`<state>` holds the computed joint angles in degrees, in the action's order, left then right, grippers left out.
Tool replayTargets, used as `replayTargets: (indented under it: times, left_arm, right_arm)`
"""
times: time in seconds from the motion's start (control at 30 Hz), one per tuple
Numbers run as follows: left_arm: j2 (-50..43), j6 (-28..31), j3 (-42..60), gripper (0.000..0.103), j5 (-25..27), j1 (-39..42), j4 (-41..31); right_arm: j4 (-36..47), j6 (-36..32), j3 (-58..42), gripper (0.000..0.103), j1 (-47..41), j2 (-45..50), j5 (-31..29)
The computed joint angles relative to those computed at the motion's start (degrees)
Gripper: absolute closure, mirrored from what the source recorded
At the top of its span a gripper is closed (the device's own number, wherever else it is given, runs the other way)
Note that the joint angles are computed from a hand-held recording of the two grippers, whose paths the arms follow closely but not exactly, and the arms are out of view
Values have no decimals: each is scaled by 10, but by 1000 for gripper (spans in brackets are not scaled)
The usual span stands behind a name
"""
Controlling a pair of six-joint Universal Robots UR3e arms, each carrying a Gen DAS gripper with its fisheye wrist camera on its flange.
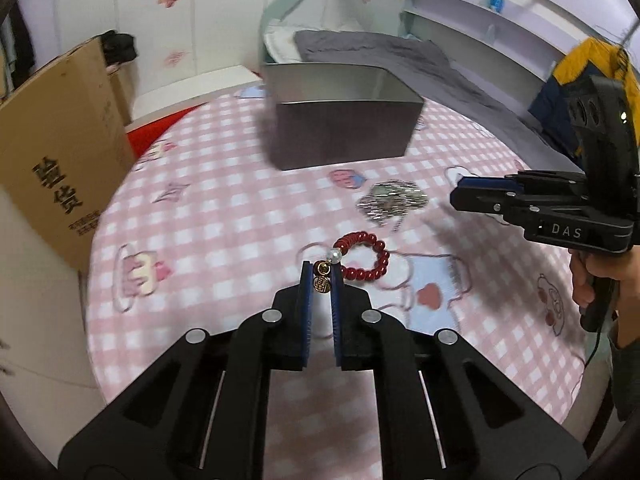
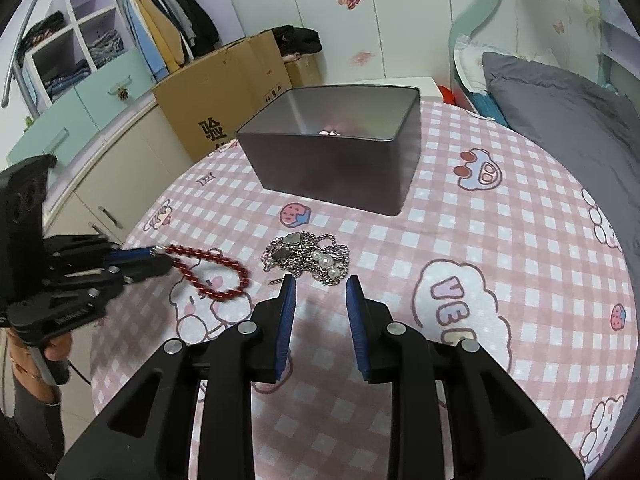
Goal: Organize jewelry
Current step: 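Grasp the red bead bracelet with the left tool while the right tool grasps a pearl pendant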
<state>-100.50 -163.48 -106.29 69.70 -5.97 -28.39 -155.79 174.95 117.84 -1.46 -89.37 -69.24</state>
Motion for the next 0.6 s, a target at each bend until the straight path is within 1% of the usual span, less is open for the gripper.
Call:
replayTargets:
  times: [0.07, 0.13, 0.17, 0.23, 0.27, 0.33, 0.43, 0.47, 0.5, 0.53, 0.6]
  left_arm:
    - [13, -2, -16, 95, -3, 16, 5]
    - [16, -1, -22, 95, -6, 24, 5]
    - [16, -2, -23, 95, -4, 25, 6]
    - [13, -3, -21, 95, -5, 26, 8]
    - [12, -2, -20, 95, -8, 27, 7]
    - [9, -2, -19, 95, -13, 27, 8]
    - [1, -1, -9, 95, -22, 26, 7]
    - [-2, -1, -6, 95, -25, 26, 6]
    - [-4, -2, -2, 95, -26, 25, 4]
    - [-7, -3, 1, 95, -27, 23, 5]
    - [-8, -3, 4, 95, -32, 24, 4]
  right_arm:
    - [-1, 2, -14, 79, 12, 15, -9]
    - [-2, 4, -34, 74, 26, 36, -22]
    - [-6, 3, -43, 73, 33, 46, -34]
    - [-9, -5, -73, 72, 55, 76, -85]
    - [-6, -7, -84, 72, 57, 88, -91]
    - [3, -9, -98, 72, 48, 102, -77]
    - [29, -31, -114, 72, 38, 115, -45]
    - [39, -38, -121, 75, 43, 119, -47]
    - [37, -43, -122, 87, 47, 122, -56]
    - [26, -42, -115, 95, 48, 118, -59]
    - [19, -39, -95, 95, 35, 98, -35]
